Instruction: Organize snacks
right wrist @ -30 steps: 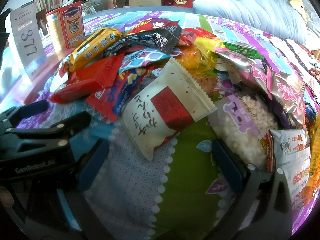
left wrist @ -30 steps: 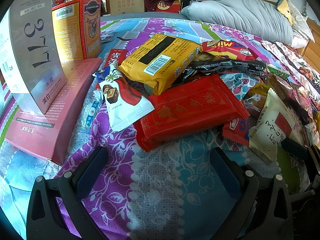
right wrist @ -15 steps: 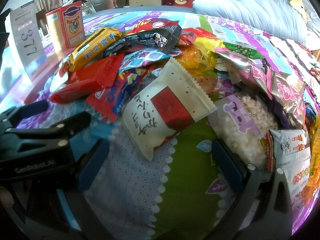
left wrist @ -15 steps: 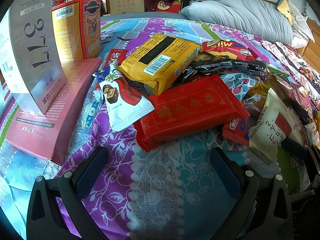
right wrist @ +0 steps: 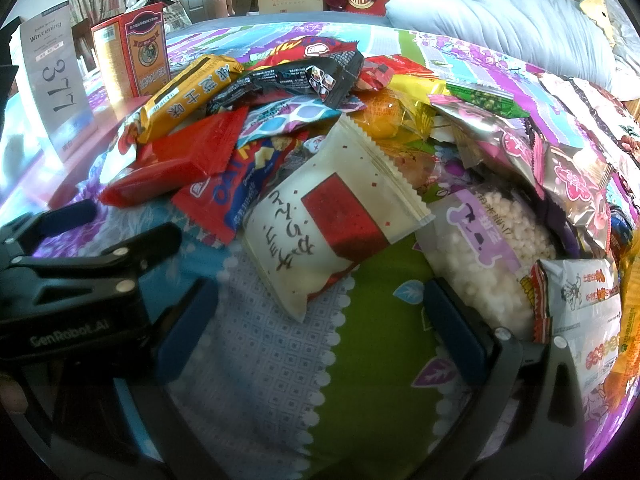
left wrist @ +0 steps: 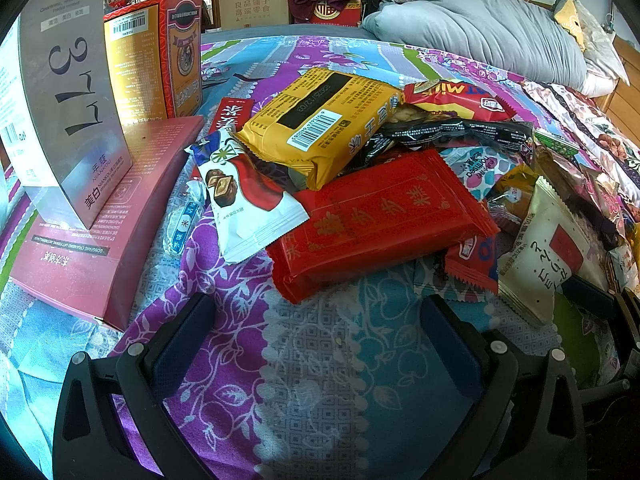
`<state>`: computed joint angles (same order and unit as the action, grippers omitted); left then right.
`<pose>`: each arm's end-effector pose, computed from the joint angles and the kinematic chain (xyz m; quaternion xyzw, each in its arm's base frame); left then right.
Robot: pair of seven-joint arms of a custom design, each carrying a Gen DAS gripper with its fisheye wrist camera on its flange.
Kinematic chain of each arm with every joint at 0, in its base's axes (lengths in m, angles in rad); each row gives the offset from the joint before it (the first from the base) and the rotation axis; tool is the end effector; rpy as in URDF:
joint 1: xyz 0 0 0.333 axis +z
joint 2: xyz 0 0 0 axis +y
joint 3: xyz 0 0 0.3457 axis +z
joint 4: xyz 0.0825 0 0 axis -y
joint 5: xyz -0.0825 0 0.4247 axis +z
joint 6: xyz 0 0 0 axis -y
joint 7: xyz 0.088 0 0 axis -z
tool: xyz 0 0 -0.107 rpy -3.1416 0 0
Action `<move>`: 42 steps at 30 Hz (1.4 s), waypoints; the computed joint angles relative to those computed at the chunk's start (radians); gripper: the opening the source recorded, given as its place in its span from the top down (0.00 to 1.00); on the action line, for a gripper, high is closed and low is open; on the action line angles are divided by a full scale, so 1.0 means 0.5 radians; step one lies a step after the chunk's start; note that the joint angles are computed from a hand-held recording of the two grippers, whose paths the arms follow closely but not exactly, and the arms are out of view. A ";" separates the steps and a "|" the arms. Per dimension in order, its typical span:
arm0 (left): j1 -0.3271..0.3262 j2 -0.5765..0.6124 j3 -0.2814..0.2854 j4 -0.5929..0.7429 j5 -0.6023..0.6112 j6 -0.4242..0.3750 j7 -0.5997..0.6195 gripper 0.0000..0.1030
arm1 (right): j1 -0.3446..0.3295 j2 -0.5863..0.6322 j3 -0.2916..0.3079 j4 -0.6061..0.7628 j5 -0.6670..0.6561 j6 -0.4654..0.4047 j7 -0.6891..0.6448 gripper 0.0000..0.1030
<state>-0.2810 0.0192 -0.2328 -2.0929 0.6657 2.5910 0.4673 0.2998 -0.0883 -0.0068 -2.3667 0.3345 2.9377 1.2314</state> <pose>0.5352 -0.3148 0.4714 -0.7022 0.6351 -0.2302 0.2248 0.5431 0.1417 0.4379 -0.7673 0.5498 -0.1722 0.2818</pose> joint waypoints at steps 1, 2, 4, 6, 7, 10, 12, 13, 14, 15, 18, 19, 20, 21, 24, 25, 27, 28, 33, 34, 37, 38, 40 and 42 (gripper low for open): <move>0.000 0.001 0.000 0.001 -0.001 -0.001 0.001 0.00 | 0.000 0.000 0.000 0.000 0.000 0.000 0.000 0.00; -0.001 0.000 0.000 0.001 0.000 -0.002 0.000 0.00 | 0.000 0.000 0.000 0.000 0.000 0.000 0.000 0.00; 0.000 0.000 0.000 0.000 0.002 0.000 -0.001 0.00 | -0.004 -0.001 0.003 0.000 -0.014 -0.001 0.011 0.00; 0.000 -0.001 0.000 -0.002 0.000 0.003 0.000 0.00 | -0.015 -0.003 0.011 -0.006 -0.067 0.007 0.052 0.00; 0.000 -0.001 0.000 -0.004 0.001 0.008 0.000 0.00 | -0.019 -0.006 0.013 -0.013 -0.088 0.015 0.069 0.00; 0.000 0.004 0.000 -0.001 0.002 0.008 0.001 0.00 | -0.005 -0.014 -0.002 -0.022 -0.068 0.017 0.048 0.00; -0.003 0.002 -0.001 0.002 -0.001 -0.004 0.005 0.00 | 0.015 -0.045 -0.018 -0.021 -0.029 -0.053 -0.003 0.00; -0.003 0.001 -0.001 0.002 -0.005 -0.004 0.009 0.00 | 0.043 -0.064 -0.043 -0.012 0.057 -0.102 -0.095 0.00; -0.003 -0.005 -0.001 -0.001 -0.011 -0.003 0.017 0.00 | 0.060 -0.088 -0.067 -0.008 0.135 -0.160 -0.181 0.00; -0.003 -0.006 -0.003 -0.002 -0.014 -0.001 0.019 0.00 | 0.078 -0.122 -0.101 -0.014 0.236 -0.217 -0.291 0.01; 0.000 -0.014 -0.005 -0.018 -0.017 0.029 0.013 0.00 | 0.101 -0.285 -0.165 -0.097 0.417 -0.287 -0.513 0.09; 0.001 -0.013 -0.005 -0.018 -0.015 0.029 0.013 0.00 | 0.110 -0.353 -0.182 -0.142 0.450 -0.274 -0.548 0.09; 0.001 -0.036 -0.006 -0.042 -0.015 0.030 0.012 0.00 | 0.128 -0.447 -0.232 -0.190 0.505 -0.278 -0.609 0.09; 0.004 -0.037 -0.009 -0.044 -0.014 0.029 0.011 0.00 | 0.143 -0.516 -0.277 -0.222 0.542 -0.264 -0.642 0.09; 0.010 -0.040 -0.016 -0.046 -0.012 0.030 0.008 0.00 | 0.086 -0.673 -0.361 -0.313 0.512 -0.135 -0.576 0.08; 0.012 -0.039 -0.018 -0.046 -0.015 0.029 0.010 0.00 | -0.003 -0.672 -0.337 -0.318 0.416 -0.097 -0.463 0.08; 0.013 -0.040 -0.020 -0.046 -0.015 0.027 0.011 0.00 | -0.181 -0.620 -0.284 -0.301 0.228 -0.009 -0.259 0.08; 0.014 -0.041 -0.020 -0.047 -0.017 0.029 0.012 0.00 | -0.241 -0.575 -0.277 -0.271 0.155 -0.020 -0.179 0.08; 0.014 -0.054 -0.025 -0.055 -0.021 0.018 0.024 0.00 | -0.270 -0.378 -0.372 -0.112 0.003 -0.196 -0.018 0.08; 0.015 -0.062 -0.027 -0.064 -0.026 0.023 0.030 0.00 | -0.289 -0.338 -0.361 -0.090 -0.037 -0.240 0.005 0.09; 0.020 -0.078 -0.035 -0.086 -0.039 0.048 0.047 0.00 | -0.336 -0.301 -0.355 -0.044 -0.063 -0.436 0.041 0.23; 0.021 -0.084 -0.039 -0.092 -0.037 0.050 0.047 0.00 | -0.349 -0.310 -0.358 -0.040 -0.044 -0.515 0.041 0.24; 0.023 -0.101 -0.047 -0.108 -0.035 0.046 0.046 0.00 | -0.375 -0.354 -0.351 -0.066 -0.018 -0.547 0.042 0.42; 0.025 -0.107 -0.056 -0.110 -0.047 0.036 0.064 0.00 | -0.339 -0.400 -0.392 -0.069 0.117 -0.605 -0.042 0.48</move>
